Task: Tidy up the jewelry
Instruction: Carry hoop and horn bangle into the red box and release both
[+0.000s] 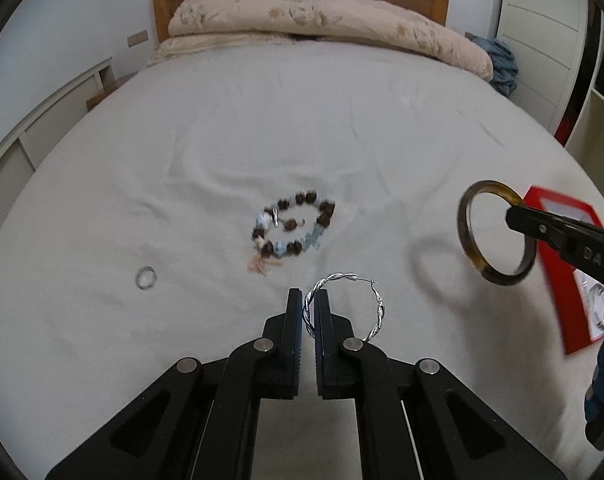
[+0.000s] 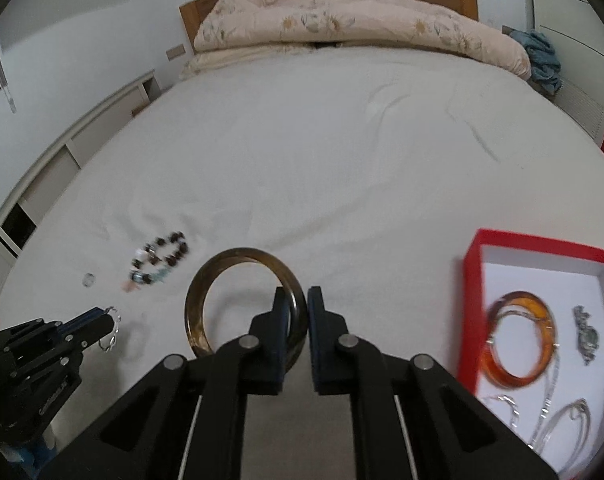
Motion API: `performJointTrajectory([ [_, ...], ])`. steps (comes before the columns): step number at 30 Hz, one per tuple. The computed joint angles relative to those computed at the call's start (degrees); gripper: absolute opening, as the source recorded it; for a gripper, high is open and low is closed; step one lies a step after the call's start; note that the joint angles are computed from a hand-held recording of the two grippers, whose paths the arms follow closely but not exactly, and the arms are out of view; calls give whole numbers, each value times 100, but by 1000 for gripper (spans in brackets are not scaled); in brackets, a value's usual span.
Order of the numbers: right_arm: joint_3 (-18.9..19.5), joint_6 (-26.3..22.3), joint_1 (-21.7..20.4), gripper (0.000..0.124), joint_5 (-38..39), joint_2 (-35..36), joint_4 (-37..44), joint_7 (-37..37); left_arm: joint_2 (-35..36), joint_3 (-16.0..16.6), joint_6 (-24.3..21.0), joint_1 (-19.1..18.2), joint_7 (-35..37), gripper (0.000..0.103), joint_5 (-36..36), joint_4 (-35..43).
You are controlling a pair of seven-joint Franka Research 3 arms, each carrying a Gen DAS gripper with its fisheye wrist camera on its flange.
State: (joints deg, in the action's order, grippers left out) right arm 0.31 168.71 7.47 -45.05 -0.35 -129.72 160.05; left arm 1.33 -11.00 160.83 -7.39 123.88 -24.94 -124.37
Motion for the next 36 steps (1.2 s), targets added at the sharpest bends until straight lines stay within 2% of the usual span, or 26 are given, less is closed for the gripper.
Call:
performJointTrajectory([
  [4,152,-125,-149,8,-124,-583,-301,155,-417,41,-118,-110,12,5,-79,-140],
  [10,459,-366,-629,8,27,-1809,-1106,129,-907,166,-314,-588,31,5,-290,-320],
  [16,368,-658,-1081,8,521,-3100,-2053,-485,-997,96,-504,-1179,-124,5,-596,-281],
  [20,202,-729,-1365,9,824,-3554,-2514,-979,-853,-73,-549,-1479,-259,5,-703,-221],
  [27,-2,-564,-1684,9,1253,-3464,-3060,-1916,-314,-516,-621,-1749,-630,5,-382,-55],
  [31,-77,-424,-1721,9,1549,-3280,-3297,-2443,16,-716,-565,-1785,-1008,5,167,44],
  [36,107,-364,-1903,9,1854,-3070,-3406,-2842,381,-821,-563,-1707,-1571,5,869,220],
])
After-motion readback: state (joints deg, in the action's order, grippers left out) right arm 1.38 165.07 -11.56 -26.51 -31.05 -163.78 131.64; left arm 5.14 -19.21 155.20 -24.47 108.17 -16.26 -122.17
